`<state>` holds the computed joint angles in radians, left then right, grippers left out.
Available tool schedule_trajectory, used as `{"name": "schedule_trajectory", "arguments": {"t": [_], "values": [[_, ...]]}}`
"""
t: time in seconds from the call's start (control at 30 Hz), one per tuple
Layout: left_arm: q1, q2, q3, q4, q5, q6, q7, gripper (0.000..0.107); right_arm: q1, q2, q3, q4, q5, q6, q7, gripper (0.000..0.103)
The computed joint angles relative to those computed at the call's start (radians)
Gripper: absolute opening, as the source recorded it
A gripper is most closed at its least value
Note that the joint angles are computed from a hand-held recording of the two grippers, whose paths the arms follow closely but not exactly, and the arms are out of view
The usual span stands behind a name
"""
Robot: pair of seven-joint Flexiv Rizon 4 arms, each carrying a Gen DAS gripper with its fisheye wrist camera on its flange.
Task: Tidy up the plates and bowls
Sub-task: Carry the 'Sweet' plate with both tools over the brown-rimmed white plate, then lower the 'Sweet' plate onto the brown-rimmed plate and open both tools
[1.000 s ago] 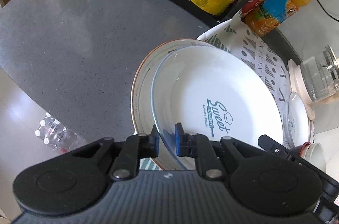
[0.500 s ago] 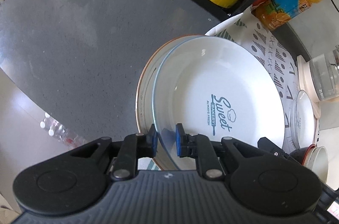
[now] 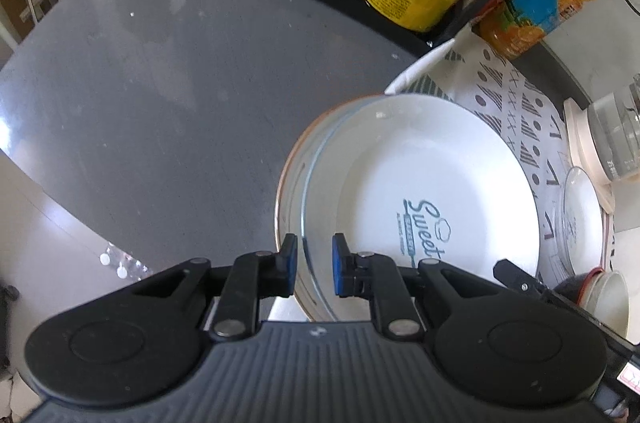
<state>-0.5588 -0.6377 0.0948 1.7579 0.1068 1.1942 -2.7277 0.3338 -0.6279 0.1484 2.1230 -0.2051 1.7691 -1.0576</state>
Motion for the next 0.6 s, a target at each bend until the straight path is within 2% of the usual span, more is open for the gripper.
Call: {"name": "schedule_trajectory", "arguments": {"t": [0.13,0.23,0.47,0.6], "values": [[-0.013,-0.007,0.024,-0.014,0.023,-0.032,-0.017,0.016,-0.002,-0.006,0.002,-0.009,0.004,-0.016,0.009,0.011],[-0.001,-0.017,0.018,-0.012,0.027,-0.020,-0.022,0.027,0.005,-0.009,-0.005,-0.015,0.005,-0.020,0.012,0.012],[-0.007,-0.037,0.034,-0.010,0.036,0.005,-0.033,0.028,-0.028,-0.030,0.037,-0.048,-0.015,-0.080,0.003,0.015],[-0.001,-0.042,0.033,-0.001,0.028,0.028,-0.027,0.028,-0.012,-0.031,0.023,-0.054,-0.012,-0.088,0.005,0.016]]}}
